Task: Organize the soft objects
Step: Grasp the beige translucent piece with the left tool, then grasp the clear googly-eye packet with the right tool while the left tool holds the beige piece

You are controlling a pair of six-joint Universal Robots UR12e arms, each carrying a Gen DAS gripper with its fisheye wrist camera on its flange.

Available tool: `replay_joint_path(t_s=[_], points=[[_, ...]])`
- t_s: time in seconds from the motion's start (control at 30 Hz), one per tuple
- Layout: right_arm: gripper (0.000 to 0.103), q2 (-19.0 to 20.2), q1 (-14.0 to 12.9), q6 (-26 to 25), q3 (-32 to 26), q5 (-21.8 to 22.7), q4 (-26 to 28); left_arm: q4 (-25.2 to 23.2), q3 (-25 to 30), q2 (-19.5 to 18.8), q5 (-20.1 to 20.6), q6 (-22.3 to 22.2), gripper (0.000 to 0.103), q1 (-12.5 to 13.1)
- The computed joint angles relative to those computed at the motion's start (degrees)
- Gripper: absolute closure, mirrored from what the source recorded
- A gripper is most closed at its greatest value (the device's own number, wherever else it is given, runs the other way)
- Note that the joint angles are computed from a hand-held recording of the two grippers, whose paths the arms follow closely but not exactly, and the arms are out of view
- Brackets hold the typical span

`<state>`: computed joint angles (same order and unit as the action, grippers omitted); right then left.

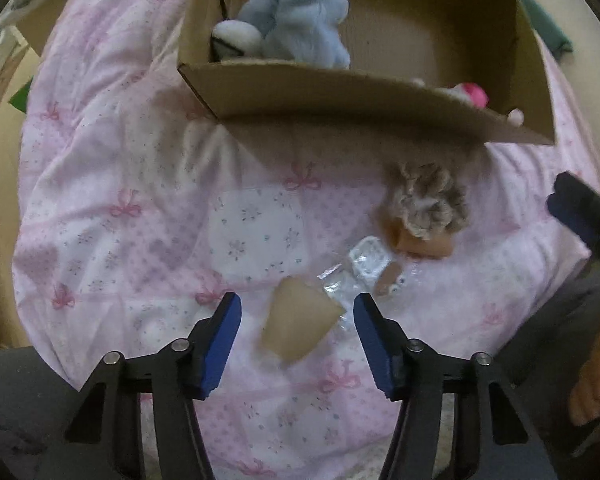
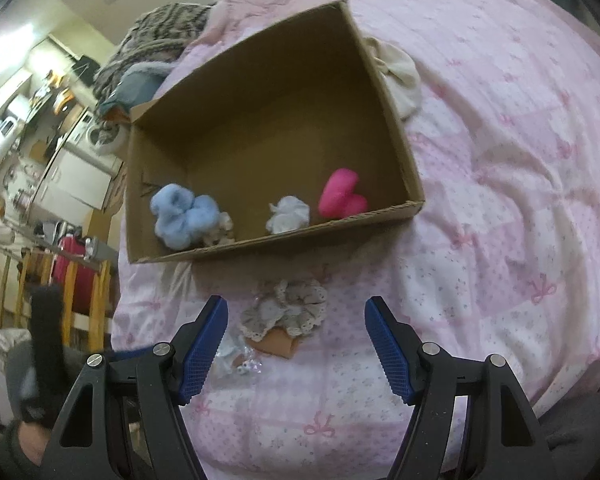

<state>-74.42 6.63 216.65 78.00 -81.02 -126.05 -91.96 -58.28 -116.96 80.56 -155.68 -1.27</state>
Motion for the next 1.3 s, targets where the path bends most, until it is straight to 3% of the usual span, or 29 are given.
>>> replay_joint_path(t_s=[0.1, 0.17, 0.37, 0.57, 0.77, 0.93, 1.07, 1.3], points=[[0.028, 0.47, 0.08, 0.01, -0.64, -0.09, 1.13, -0.46, -0.32, 0.05, 0.60, 1.12, 0.056, -0.41], [0.028, 0.66, 0.07, -0.10, -0.86, 0.06, 1.49, -1.13, -0.24, -0.04, 0.49, 1.13, 0.068, -0.46], [0.028, 1.03, 0.12, -0.53, -1.26, 0.31, 1.88, -4.06, 0.99, -0.63, -1.03, -0.70, 0.092, 0.25], [0.028, 1.15, 0.16, -0.96, -1.38, 2.12, 2.10, -0.58, 0.69, 0.37, -2.53, -2.09, 0.093, 1.58], [0.028, 2.42, 0.06, -0.17, -2.41, 11.08, 5.68, 3.12, 1.42, 0.27, -1.84, -6.80, 0.093, 2.65], [0.028, 5.18, 1.42, 0.91, -5.33, 14.49, 10.68, 6.90, 2.02, -0.19, -0.93, -10.47, 0.093, 2.81], [0.028, 7.45, 2.53, 1.66, -8.10, 13.76, 13.20, 7.81, 2.26, -0.35, -1.54, -12.09, 0.093, 3.10], [0.028, 11.64, 4.87, -1.07, -14.54, 7.06, 21.51, 7.56, 2.11, -0.52, -2.24, -13.38, 0.093, 3.07]])
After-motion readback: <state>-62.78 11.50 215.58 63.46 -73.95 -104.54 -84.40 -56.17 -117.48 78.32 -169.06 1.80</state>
